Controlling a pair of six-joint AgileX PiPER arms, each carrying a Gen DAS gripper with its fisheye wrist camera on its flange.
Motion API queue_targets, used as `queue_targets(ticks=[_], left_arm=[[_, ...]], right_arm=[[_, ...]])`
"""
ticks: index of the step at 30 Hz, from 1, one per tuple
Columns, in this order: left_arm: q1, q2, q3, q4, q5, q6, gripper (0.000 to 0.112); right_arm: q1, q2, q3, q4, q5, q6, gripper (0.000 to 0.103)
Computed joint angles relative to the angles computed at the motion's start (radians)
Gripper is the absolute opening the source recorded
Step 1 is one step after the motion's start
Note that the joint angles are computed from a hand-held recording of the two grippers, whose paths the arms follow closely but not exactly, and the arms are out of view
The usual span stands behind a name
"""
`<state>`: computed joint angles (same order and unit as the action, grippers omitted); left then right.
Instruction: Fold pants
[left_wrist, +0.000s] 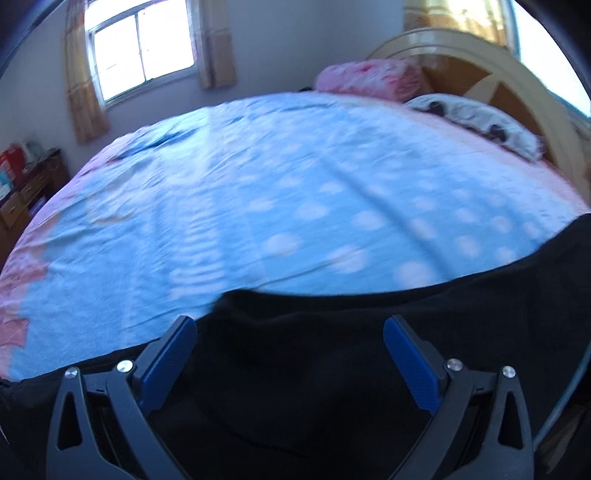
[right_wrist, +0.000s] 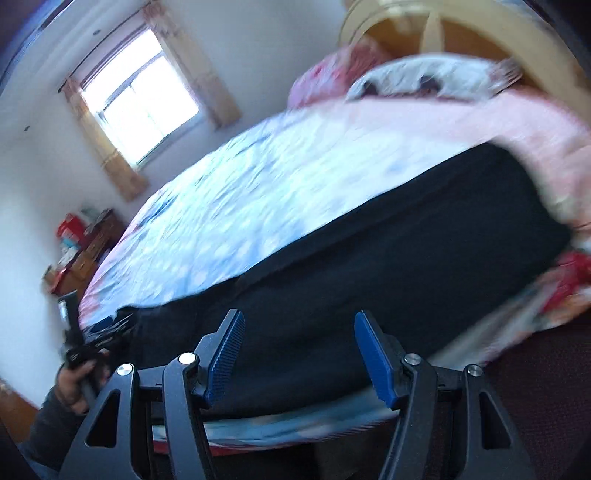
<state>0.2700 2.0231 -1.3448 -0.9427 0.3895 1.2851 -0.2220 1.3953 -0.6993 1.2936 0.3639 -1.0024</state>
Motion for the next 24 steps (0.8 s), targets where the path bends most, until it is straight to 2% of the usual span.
queue_targets(ticks=[2, 4, 7, 10, 14, 24], left_arm=[[-0.028, -0.034, 0.043, -0.077, 0.029, 0.079, 0.103], [-0.067, -0.059, 0.087, -0.137, 0.048, 0.15, 0.103], [-0.131, -0.062, 0.107, -0.138, 0.068, 0.156, 0.103], [-0.18, -0.06, 0.123, -0.146, 0.061, 0.162, 0.103], [-0.208, -0.053, 0.134, -0.138, 0.043, 0.142, 0.103], [-0.222, -0.031, 0.144, -0.113, -0.002, 0.13, 0.103]], right_arm=[[-0.177, -0.033, 0.027, 0.028, 0.125, 0.001, 0.064], [-0.316, -0.012, 0.027, 0.036, 0.219, 0.022, 0.064], [-0.459, 0.06, 0.016, 0.071, 0.296, 0.034, 0.064], [-0.501, 0.105, 0.006, 0.128, 0.328, -0.02, 0.064], [-0.556, 0.176, -0.023, 0.18, 0.421, -0.069, 0.064], [-0.508, 0.314, -0.11, 0.234, 0.411, -0.082, 0.064]])
